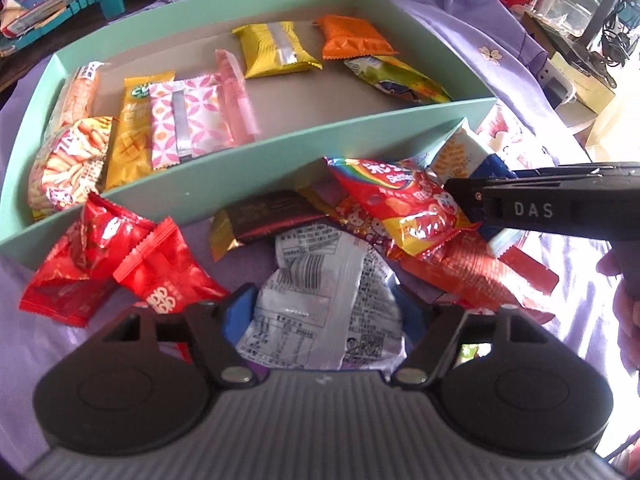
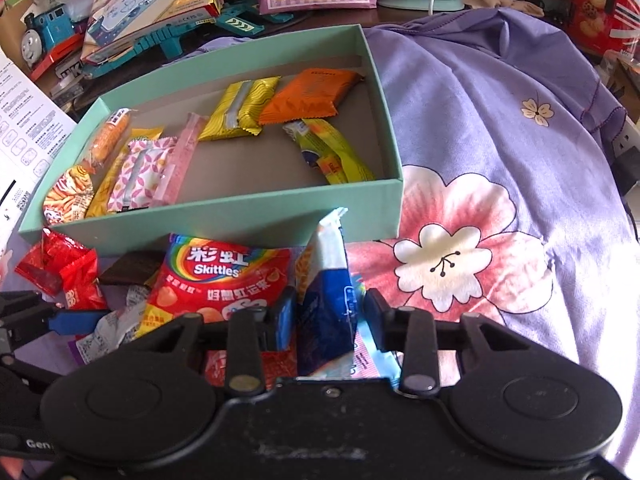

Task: Organize snacks
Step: 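Grasp the silver bag with left gripper while right gripper grasps the blue wafer packet, then lower both held snacks into the green tray and open both grippers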

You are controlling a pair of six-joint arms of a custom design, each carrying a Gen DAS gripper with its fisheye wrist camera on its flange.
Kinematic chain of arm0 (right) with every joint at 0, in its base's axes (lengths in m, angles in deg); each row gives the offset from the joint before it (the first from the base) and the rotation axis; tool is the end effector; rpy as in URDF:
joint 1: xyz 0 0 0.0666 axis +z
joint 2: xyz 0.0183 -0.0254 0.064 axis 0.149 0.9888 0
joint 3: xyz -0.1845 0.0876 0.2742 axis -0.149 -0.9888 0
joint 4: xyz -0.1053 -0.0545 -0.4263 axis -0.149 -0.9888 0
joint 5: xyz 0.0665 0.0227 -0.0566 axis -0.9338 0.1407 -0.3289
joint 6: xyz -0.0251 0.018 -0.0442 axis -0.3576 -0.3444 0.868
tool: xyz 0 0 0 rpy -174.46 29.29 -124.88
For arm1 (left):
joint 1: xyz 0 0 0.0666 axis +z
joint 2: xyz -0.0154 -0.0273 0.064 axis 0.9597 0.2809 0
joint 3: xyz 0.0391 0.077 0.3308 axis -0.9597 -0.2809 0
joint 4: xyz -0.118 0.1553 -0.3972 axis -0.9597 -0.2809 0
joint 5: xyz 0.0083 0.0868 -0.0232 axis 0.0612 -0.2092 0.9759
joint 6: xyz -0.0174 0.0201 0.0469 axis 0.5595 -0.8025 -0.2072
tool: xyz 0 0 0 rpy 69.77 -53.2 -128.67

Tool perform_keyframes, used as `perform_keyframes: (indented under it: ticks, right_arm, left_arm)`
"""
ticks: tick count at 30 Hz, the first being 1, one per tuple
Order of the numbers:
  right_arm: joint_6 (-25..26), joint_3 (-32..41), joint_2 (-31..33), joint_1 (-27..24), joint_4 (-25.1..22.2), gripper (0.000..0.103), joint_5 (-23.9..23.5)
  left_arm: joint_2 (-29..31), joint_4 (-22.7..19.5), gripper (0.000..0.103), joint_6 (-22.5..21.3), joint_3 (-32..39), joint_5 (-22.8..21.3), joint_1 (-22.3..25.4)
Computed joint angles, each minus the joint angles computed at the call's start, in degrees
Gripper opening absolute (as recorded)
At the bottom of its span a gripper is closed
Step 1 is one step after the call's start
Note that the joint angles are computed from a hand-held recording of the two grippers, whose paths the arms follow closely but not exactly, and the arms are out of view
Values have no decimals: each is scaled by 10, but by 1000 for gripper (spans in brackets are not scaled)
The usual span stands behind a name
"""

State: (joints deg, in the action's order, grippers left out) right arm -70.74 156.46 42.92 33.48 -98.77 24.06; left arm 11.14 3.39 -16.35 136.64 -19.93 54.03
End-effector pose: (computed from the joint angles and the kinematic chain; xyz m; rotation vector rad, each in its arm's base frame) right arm 0.5044 0.2332 0.4558 -0.2720 2.5511 0.2326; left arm 0.4725 -0.1682 0.4514 0.1058 2.6884 -0.1461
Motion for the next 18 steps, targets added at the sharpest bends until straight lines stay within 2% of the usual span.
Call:
perform_keyframes:
  ticks: [2, 11, 18]
  right_arm:
    - [-14, -3, -6, 2, 2, 15, -1]
    - [-44, -32, -48, 3, 2, 14, -6]
    - [-59, -42, -78, 9, 8, 14, -9]
  left_arm:
    - [-4, -2, 63, -3, 0, 0, 1]
    - [-53, 4, 61, -3, -28, 30, 19]
    - [-90, 9, 61, 0, -36, 27, 21]
